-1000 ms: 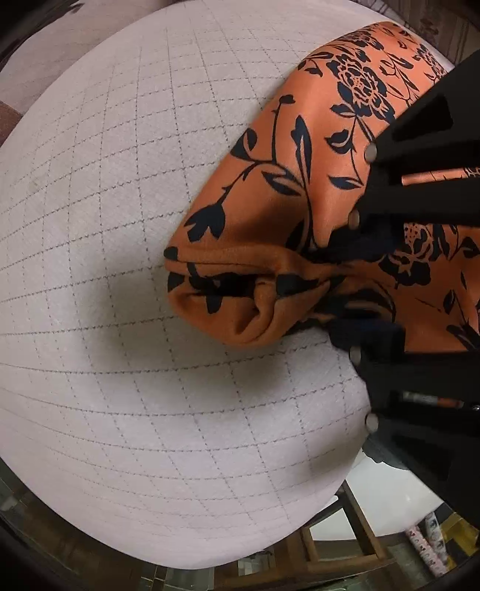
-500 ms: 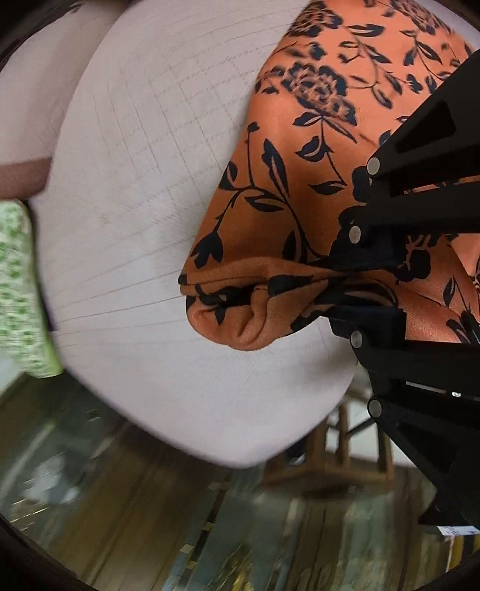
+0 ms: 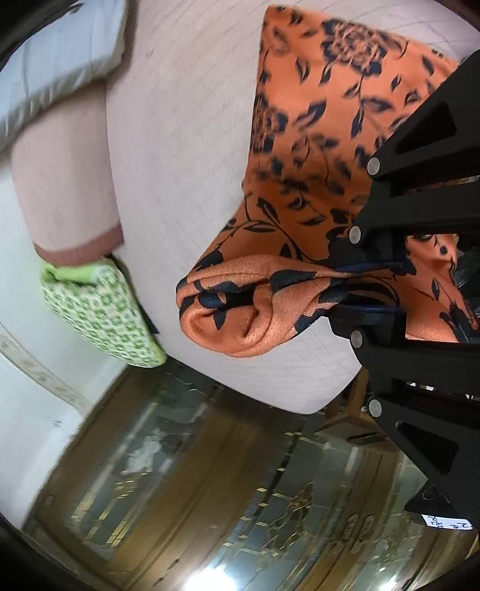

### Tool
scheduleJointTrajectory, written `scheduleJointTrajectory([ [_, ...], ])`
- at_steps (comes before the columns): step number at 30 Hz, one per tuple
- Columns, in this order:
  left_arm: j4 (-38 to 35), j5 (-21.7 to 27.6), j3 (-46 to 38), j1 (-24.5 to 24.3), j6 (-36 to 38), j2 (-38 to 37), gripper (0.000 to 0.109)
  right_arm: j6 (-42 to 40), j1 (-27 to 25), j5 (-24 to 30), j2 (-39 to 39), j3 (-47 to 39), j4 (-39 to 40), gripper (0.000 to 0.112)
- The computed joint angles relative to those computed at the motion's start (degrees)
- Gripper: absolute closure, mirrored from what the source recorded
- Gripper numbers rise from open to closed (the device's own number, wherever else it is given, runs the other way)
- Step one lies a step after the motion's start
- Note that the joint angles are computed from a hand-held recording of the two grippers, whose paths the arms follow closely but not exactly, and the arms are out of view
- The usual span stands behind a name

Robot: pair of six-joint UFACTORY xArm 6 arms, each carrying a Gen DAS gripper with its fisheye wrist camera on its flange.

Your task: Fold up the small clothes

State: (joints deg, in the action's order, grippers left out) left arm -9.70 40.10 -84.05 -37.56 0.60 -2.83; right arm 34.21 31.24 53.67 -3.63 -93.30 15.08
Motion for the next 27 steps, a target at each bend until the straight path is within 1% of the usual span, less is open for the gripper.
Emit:
scheduleJointTrajectory([
  [1,0.8,0.9,-1.4,-0.7,-0.2,0.8,0.097,-0.5,-1.0,-1.6,-2.9,3.7,0.9,0.099],
  [3,2.1,3.0,-4.5,-2.1,-0.5,2.5,0.097,-1.3,-2.4,-3.1,-6.4,8.0,2.0,0.099],
  [9,3.8,9.0,-14.4,-4.9,0.1,9.3,0.097,-4.5,-7.1,-6.1,-14.4,18.4,6.2,0.099],
  [14,3.7,14.2,-24.4,-6.1,0.9,17.2,0.097,-7.7,-11.6,-6.1,-20.4,26.3,10.3,0.099],
  [19,3.2,19.0,-33.1,-7.1,1.3,24.0,0.097,-10.9,-15.2,-6.7,-23.5,31.9,14.7,0.099],
  [24,3.3,26.2,-49.1,-7.9,0.3,35.9,0.096,-15.7,-19.8,-8.1,-25.9,38.2,21.6,0.098],
  [27,2.6,32.0,-59.5,-8.2,-2.0,43.3,0.096,-18.4,-21.9,-9.3,-26.3,41.9,25.5,0.098],
])
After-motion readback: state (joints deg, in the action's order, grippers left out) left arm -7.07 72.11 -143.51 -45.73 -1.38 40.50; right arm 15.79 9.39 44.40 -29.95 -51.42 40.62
